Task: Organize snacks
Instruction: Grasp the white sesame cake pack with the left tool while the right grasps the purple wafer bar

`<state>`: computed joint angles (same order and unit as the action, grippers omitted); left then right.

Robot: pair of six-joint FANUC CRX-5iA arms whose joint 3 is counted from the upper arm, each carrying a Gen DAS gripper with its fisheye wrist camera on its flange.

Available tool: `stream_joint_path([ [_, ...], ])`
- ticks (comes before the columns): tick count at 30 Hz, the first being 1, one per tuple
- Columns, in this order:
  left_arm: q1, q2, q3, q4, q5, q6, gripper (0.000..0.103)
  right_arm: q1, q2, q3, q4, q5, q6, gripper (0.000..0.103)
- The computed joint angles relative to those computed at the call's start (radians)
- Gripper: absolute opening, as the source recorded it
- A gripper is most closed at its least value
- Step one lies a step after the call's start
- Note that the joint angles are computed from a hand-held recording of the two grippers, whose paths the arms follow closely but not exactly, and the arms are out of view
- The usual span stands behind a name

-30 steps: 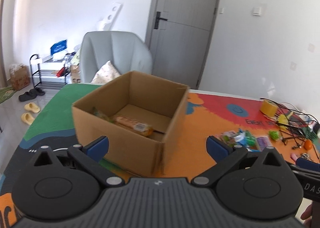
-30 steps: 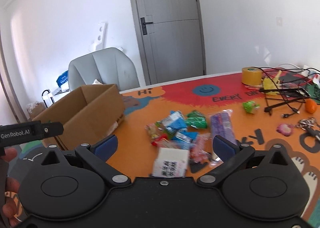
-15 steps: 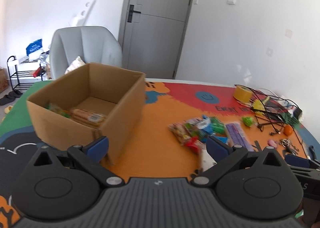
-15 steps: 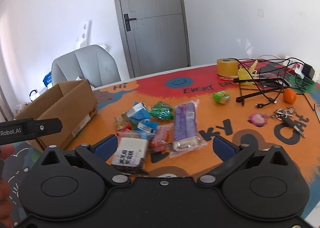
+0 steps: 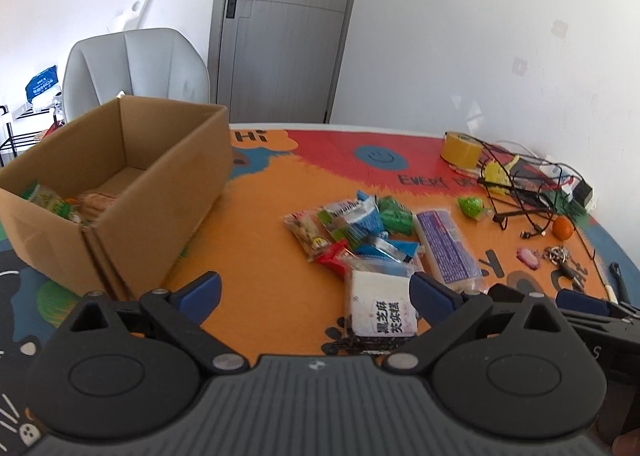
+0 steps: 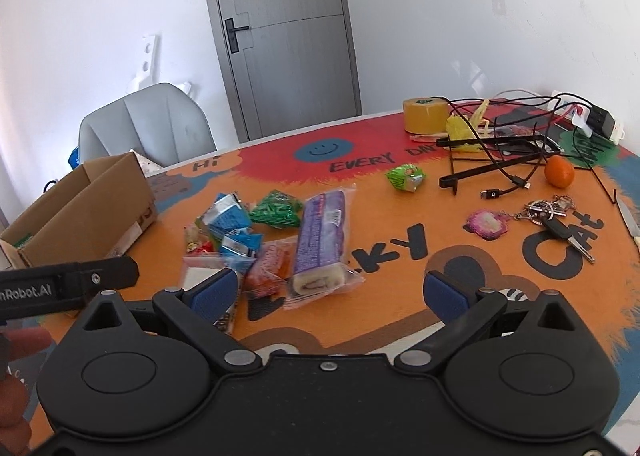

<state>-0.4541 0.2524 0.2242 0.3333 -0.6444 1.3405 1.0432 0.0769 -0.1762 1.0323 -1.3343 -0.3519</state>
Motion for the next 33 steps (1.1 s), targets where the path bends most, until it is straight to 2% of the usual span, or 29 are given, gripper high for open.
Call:
stream_joint_path([
  [4,-0.018,0.026,0.023,-0.008,-0.014,-0.003,0.099,-0.013,-0.012,-0.018,-0.009,0.015,-0.007,0.100],
  [9,-0.028,0.052,0.026,0.039,-0.011,-0.044,0.095,-0.030,-0.021,-0.032,-0.029,0.021,-0.019,0.098],
  [14,-0.036,0.090,0.060,0.049,-0.050,-0.049,0.082,-0.044,-0.038,-0.054,-0.037,0.044,-0.027,0.094],
  [19,-0.045,0.125,0.097,0.028,-0.076,-0.018,0.075,-0.064,-0.048,-0.073,-0.044,0.084,-0.029,0.089],
  [24,-0.054,0.157,0.133,0.008,-0.106,-0.005,0.058,-0.085,-0.044,-0.074,-0.041,0.121,-0.004,0.088],
  [26,-0.061,0.155,0.136,-0.022,-0.093,0.007,0.050,-0.095,-0.040,-0.070,-0.041,0.135,0.004,0.087],
  [33,-0.061,0.148,0.154,-0.102,-0.100,0.079,0.046,-0.119,0.005,-0.023,-0.053,0.147,0.055,0.083],
])
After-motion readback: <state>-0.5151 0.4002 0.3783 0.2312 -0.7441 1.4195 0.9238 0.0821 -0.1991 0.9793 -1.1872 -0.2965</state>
